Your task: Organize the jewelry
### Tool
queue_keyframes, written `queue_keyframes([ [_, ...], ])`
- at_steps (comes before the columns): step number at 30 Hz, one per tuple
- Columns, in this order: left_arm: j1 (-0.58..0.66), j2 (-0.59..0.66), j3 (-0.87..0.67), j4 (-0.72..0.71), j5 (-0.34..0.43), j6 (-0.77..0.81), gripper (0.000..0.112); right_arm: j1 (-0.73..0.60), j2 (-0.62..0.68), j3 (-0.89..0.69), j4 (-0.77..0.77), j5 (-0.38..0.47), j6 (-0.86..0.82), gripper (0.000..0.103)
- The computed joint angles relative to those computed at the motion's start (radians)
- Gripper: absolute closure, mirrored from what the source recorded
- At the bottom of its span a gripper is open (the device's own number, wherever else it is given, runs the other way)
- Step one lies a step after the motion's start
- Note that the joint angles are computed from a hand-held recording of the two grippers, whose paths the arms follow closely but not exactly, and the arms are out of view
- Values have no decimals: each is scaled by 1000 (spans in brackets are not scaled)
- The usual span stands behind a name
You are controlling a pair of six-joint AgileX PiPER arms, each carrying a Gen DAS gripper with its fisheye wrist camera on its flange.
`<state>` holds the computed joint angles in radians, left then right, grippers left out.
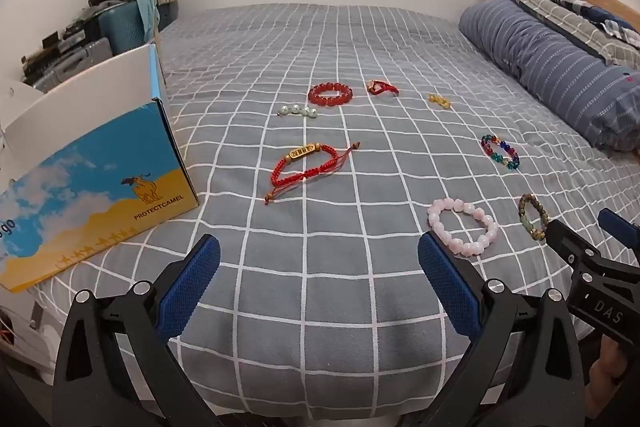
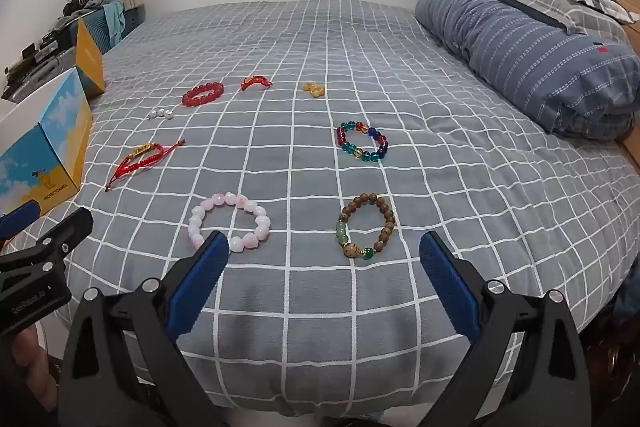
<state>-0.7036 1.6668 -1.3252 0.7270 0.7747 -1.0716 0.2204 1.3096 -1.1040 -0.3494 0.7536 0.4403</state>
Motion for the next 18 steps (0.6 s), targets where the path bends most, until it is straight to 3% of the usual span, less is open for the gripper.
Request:
queue_keyframes([
  [8, -30, 2, 24, 46, -1, -72, 15, 6, -10, 0, -1, 6, 4, 11],
  [18, -17, -16, 6, -28, 15, 0, 15, 7, -22, 4, 18, 8, -14, 11],
])
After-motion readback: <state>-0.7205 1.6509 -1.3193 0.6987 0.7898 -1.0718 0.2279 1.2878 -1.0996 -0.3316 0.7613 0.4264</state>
